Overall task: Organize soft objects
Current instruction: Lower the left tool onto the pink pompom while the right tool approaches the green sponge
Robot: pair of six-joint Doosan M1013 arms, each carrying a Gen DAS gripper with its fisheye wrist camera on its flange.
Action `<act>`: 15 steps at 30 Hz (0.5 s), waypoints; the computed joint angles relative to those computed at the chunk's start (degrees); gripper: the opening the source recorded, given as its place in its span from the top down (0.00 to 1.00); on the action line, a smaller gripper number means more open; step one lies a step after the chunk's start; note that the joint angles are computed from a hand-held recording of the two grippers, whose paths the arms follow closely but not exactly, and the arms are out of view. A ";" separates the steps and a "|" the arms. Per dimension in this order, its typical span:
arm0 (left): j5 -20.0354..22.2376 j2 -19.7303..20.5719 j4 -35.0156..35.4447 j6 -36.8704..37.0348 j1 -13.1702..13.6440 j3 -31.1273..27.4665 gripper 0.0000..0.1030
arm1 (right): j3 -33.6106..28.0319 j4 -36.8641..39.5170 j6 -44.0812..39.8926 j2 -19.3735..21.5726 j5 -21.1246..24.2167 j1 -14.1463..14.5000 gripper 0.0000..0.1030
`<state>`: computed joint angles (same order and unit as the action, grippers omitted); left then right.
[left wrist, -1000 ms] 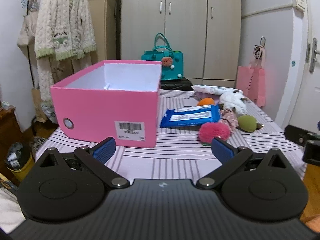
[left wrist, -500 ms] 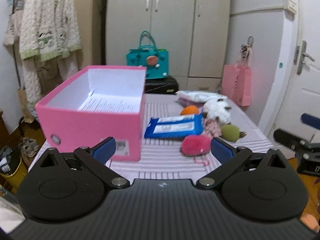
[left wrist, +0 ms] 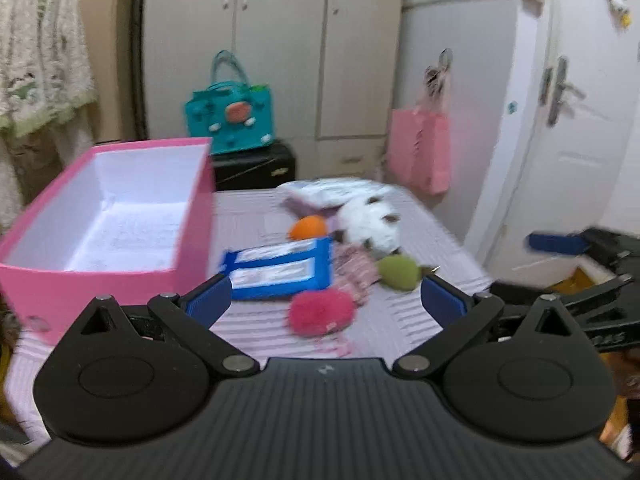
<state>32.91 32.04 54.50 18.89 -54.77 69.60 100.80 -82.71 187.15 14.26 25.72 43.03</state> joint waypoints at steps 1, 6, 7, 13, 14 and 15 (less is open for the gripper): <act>-0.15 0.45 0.84 -0.44 -0.12 -0.34 0.01 | 0.10 0.42 -0.20 0.11 -1.35 -0.54 0.11; -2.43 2.85 -5.63 4.09 0.69 -2.93 0.03 | 0.61 -1.01 1.98 0.84 -7.48 -2.96 0.17; -2.66 3.39 -7.92 5.44 0.98 -3.53 0.03 | 0.65 -2.00 2.61 1.10 -8.27 -3.37 0.18; -1.23 6.24 -9.20 4.82 1.47 -5.93 0.09 | 0.66 -12.03 12.28 2.65 -14.98 -6.38 0.26; -0.73 6.72 -9.32 4.96 1.49 -6.41 0.10 | 0.62 -14.88 15.27 2.93 -16.09 -6.88 0.28; -0.25 7.15 -9.68 5.08 1.53 -6.88 0.14 | 0.50 -16.27 16.71 3.20 -16.80 -7.22 0.30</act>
